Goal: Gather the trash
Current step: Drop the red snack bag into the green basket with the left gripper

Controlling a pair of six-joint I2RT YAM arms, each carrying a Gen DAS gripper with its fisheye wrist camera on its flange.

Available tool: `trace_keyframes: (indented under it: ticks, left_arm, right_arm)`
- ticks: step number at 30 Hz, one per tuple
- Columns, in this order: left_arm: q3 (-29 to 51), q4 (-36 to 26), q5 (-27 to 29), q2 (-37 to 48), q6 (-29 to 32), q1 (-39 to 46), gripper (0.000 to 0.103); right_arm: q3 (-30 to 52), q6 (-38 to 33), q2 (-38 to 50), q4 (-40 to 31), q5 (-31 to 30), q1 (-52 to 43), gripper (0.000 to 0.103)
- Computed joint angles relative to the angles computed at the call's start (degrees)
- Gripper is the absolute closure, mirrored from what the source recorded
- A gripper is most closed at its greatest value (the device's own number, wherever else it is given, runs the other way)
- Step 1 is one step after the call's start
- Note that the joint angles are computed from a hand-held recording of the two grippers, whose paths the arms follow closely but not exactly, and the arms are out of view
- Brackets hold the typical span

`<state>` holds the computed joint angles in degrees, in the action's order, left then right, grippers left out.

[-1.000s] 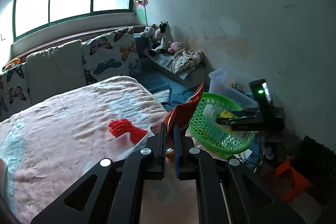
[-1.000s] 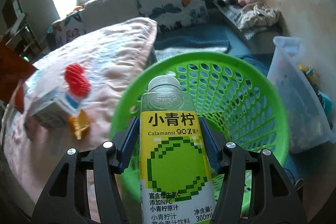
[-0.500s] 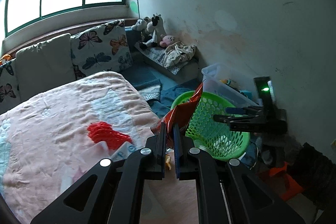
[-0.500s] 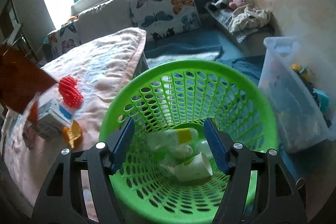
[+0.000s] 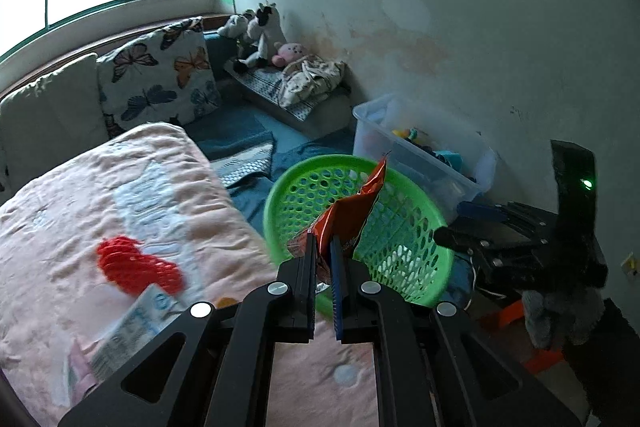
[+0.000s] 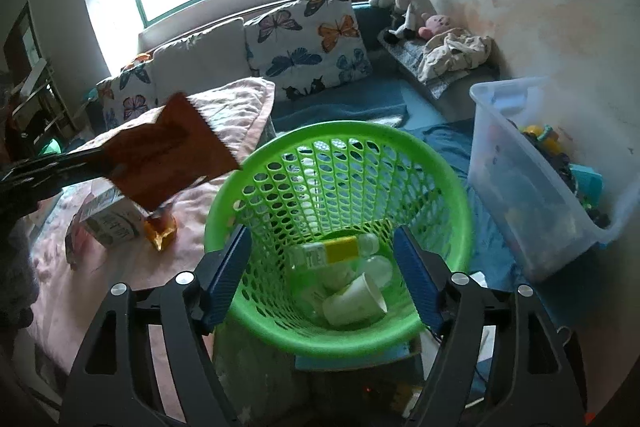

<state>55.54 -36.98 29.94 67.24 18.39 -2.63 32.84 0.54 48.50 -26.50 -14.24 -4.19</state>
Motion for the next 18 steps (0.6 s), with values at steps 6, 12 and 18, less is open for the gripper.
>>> trace_keyframes:
  ticks: [6,12,18]
  left_arm:
    - [-0.19,2.6,-3.97,2.83,-3.76,-6.32,0.096]
    - [0.07,3.97,-5.2,6.7,-7.09,-9.59,0.095]
    - [-1.96,5.48,-6.13,6.73,-9.27,-12.02,0.073]
  right_arm:
    - [-1.64,-0.87,-3.53,-2.19,-2.2,-2.77,0.026]
    - [-2.71,-1.48,-6.43,-4.15,-5.17,-5.8,0.025]
    - [-3.8,-1.36,-9.15,-5.99,-5.56,-6.03,0.025]
